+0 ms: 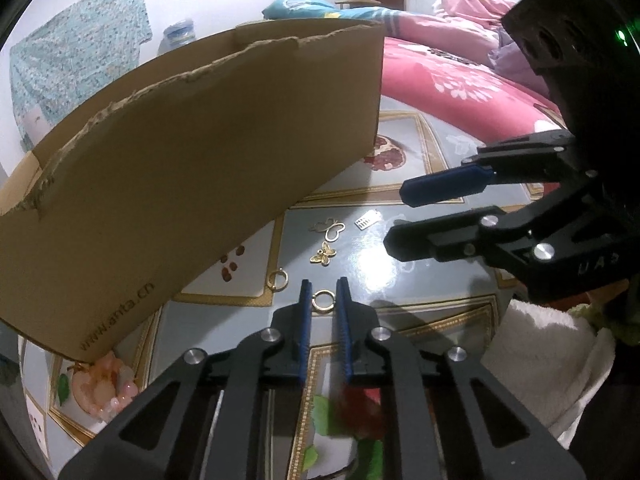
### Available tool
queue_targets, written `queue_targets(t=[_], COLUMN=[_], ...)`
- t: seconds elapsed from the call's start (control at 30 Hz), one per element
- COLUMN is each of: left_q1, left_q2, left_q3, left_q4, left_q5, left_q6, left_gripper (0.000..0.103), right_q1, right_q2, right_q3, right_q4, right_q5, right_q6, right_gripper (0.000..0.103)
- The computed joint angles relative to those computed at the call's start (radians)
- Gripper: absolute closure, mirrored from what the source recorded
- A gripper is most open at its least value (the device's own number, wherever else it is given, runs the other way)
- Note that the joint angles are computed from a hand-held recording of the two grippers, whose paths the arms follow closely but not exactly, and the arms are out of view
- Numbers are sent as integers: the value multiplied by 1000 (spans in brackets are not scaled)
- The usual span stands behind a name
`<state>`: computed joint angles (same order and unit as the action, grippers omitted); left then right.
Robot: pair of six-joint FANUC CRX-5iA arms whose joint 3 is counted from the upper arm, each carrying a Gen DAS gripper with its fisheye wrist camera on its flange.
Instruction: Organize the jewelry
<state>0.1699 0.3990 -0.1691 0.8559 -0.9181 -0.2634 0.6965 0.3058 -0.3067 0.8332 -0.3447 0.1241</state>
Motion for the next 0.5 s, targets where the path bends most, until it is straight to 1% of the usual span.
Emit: queue_targets(t=[0.27, 0.4, 0.5], left_q1=[-4, 4, 11], left_q2=[-24, -35, -39], left_q3=[-53, -69, -72], left_q4=[57, 93, 122], left_q5=[52, 66, 78], left_q6=[-27, -19, 5], left_gripper=[93, 93, 93], right_q1=[-1, -5, -8], right_q2=[-3, -6, 3], right_q3=[-5, -17, -12], right_q4=[43, 104, 145], right_q5=[-2, 13, 31], right_q6=[-25, -57, -40], right_gripper=[58, 58, 58])
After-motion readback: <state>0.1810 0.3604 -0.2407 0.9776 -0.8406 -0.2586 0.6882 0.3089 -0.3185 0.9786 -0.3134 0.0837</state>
